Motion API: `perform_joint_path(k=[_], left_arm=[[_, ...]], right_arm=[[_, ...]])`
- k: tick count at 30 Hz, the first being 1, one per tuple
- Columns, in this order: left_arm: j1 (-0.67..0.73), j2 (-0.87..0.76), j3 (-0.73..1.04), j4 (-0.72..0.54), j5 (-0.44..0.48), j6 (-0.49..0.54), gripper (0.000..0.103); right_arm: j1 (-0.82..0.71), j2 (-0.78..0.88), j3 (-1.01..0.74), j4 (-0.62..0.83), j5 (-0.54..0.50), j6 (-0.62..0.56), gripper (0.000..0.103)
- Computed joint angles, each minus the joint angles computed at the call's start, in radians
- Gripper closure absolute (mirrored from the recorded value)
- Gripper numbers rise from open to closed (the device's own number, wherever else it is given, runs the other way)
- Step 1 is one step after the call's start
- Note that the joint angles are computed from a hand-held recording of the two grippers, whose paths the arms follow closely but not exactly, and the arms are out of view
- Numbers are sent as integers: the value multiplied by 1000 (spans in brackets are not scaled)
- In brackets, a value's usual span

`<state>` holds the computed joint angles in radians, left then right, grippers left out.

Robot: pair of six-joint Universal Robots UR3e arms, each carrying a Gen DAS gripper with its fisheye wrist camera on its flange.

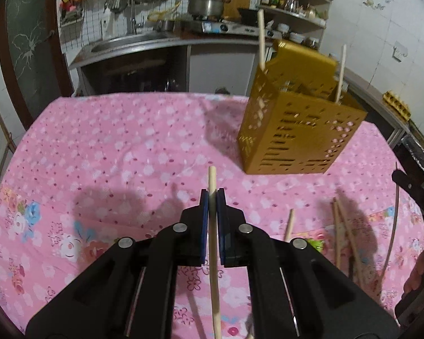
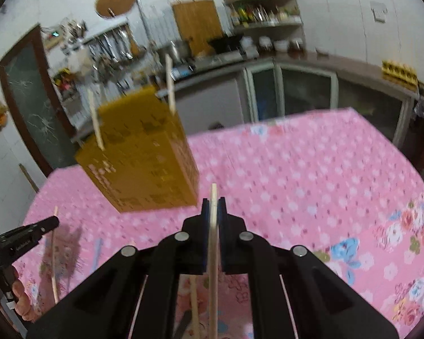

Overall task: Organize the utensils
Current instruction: 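Lift both chopsticks and lower them into the yellow holder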

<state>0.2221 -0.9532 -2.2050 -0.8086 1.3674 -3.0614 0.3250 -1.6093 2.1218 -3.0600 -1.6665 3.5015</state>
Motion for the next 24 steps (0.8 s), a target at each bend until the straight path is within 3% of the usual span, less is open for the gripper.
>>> perform_joint_path(k=[5, 10, 12, 24], left_arm=[[-39, 70, 29, -4, 20, -16, 99], [-99, 112, 31, 84, 51, -27, 99], [-139, 92, 42, 117, 94, -50, 99], [-139, 61, 96, 142, 58, -70, 99]], right_arm=[[44, -43, 1, -68, -48, -35, 97], [105, -66, 12, -139, -123, -92, 97], [115, -74, 18, -153, -130, -104, 97], [106, -98, -3, -172, -113, -129, 97]])
